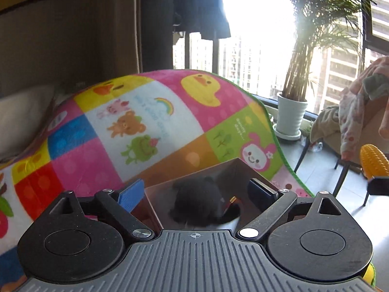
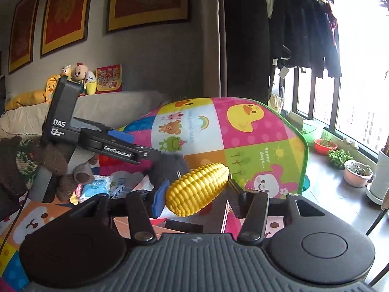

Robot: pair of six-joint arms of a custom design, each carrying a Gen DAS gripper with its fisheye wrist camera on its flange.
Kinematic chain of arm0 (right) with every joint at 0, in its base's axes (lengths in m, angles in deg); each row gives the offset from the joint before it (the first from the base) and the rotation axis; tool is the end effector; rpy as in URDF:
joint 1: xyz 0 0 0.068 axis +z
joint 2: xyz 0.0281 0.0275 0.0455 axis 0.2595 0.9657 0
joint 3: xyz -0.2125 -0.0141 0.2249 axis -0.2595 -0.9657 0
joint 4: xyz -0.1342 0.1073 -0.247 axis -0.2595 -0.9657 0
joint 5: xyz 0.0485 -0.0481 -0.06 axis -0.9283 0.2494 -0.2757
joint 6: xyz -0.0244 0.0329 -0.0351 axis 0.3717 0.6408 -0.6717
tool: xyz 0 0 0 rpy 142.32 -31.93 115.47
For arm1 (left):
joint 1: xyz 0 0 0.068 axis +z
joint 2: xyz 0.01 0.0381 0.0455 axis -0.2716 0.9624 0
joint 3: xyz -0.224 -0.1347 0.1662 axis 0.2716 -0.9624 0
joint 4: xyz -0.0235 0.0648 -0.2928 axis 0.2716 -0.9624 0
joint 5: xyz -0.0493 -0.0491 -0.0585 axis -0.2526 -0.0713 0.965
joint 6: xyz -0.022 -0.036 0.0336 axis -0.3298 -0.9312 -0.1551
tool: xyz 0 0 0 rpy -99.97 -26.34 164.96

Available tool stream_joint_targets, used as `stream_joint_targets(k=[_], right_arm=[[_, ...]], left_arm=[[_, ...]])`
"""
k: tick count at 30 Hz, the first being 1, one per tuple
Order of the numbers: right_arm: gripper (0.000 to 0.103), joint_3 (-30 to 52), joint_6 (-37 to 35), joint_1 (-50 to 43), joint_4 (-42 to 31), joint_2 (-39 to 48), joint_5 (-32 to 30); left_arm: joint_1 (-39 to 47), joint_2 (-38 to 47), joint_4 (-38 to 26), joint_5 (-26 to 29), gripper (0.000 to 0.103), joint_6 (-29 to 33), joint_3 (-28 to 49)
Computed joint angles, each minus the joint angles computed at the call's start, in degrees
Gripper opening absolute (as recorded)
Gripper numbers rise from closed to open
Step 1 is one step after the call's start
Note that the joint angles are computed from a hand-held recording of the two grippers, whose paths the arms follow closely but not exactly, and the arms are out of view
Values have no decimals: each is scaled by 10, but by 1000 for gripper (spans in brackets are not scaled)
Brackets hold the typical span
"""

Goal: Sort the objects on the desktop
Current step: 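Lower the cat into the pink box with the left tool while the right tool drops the corn in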

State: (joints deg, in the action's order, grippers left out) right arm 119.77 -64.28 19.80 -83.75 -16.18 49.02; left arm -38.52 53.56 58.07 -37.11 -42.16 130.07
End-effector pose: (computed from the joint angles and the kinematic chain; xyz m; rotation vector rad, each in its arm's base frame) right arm 0.1500 0.0104 0.3007 0.0108 1.9505 0.0341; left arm 0.3473 -0.1567 0.2875 0.7401 1.9711 -0.4517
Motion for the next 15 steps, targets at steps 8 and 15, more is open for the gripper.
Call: stream_joint_targets(k=[8, 15], right_arm=[[51, 40, 30, -49, 83, 193, -78], [67, 74, 74, -16, 100, 295, -38]], left_arm=[[68, -124, 52, 31, 99, -10, -200], [170, -155, 57, 27, 100, -32, -290]])
